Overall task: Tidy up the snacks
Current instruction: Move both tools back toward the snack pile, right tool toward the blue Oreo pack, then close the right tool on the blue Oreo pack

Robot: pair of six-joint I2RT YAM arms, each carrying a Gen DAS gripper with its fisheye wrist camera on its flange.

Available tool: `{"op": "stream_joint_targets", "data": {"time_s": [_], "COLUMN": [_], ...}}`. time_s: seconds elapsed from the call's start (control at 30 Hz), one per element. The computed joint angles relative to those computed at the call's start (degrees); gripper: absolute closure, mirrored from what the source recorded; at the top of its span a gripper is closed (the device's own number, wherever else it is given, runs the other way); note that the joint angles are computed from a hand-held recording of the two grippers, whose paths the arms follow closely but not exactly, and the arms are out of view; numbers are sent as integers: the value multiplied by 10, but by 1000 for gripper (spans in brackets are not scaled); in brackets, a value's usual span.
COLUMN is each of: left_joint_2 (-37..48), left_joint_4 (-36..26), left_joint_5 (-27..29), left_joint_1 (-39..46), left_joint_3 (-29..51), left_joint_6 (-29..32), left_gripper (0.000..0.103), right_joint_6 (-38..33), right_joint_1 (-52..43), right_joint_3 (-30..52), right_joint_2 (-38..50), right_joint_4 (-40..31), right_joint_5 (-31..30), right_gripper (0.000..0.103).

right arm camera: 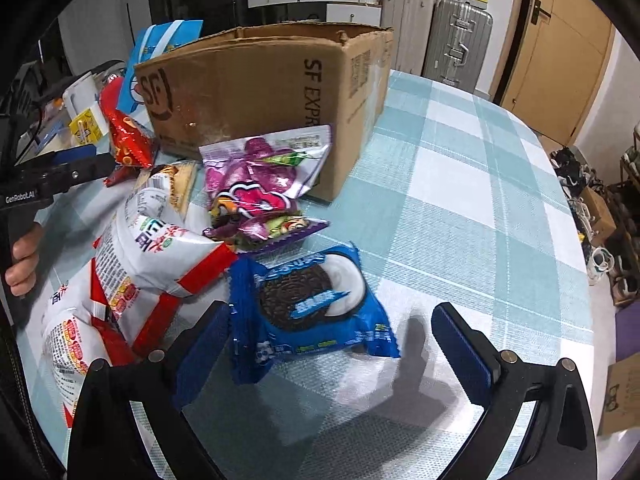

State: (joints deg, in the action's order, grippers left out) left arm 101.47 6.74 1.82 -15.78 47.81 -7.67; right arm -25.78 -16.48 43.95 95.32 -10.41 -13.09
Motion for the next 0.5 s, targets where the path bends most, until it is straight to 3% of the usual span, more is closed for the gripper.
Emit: {"op": "stream_joint_targets", "data": {"time_s": [0.1,0.17,0.3,0.37,0.5], "left_joint_2": [2,1,2,0,-1], "left_joint_4": [-1,-1,0,0,-4], "left_joint_5": [0,2,1,1,0], "left_joint_1": [1,1,1,1,0], "left_joint_3": [2,1,1,0,0], "left_joint_6": [0,1,3,3,1], "left_gripper": [1,1,1,1,1], "right_joint_6": [-4,-5,-11,-12,-21], "right_joint_1": [5,4,-6,-12,-29], "right_joint_3": [-4,-1,1,-1,0], "right_joint_2": [-1,3,-1,-8,-13], "right_joint_4": [3,-3,-9,-6,-5], "right_joint_5": [1,-6,-30,-41,-61], "right_gripper": [11,23,33,45,52]}}
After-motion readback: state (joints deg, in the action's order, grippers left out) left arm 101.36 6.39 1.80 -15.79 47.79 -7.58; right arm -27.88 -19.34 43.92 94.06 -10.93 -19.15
